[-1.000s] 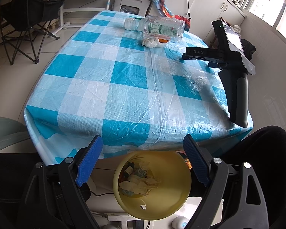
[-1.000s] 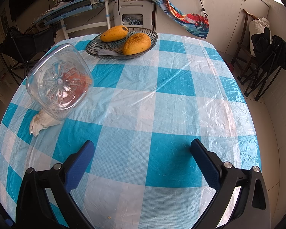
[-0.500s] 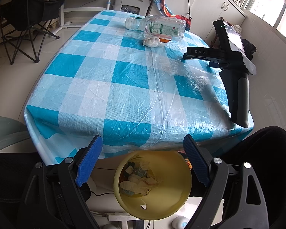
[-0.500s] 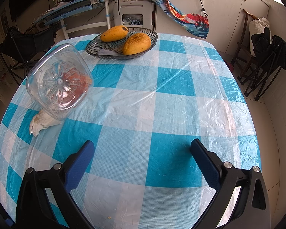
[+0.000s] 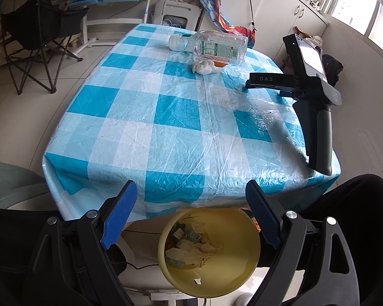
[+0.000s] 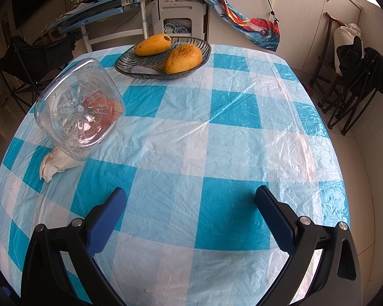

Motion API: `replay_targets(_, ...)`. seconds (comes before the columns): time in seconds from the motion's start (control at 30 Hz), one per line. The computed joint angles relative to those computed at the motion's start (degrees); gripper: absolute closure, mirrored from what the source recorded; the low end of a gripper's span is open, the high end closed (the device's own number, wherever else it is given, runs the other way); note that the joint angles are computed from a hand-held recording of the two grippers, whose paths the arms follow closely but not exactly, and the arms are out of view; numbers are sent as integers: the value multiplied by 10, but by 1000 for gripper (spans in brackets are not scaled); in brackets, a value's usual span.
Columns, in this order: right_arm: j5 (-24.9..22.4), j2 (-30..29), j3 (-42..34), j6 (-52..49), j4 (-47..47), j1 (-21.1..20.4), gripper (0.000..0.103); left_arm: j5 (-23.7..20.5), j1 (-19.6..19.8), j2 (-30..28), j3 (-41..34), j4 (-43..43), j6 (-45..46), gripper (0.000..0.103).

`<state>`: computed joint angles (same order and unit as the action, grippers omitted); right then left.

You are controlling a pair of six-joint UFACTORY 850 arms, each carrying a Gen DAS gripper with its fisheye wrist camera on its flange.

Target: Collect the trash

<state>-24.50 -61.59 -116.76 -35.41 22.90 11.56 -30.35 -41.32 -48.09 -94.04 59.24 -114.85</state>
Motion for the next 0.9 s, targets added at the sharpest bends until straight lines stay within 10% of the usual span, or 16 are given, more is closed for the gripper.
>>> replay_targets(0.9,0,-1,-1,-2,1,-1,7,-26,-7,5,9,58,-119,17)
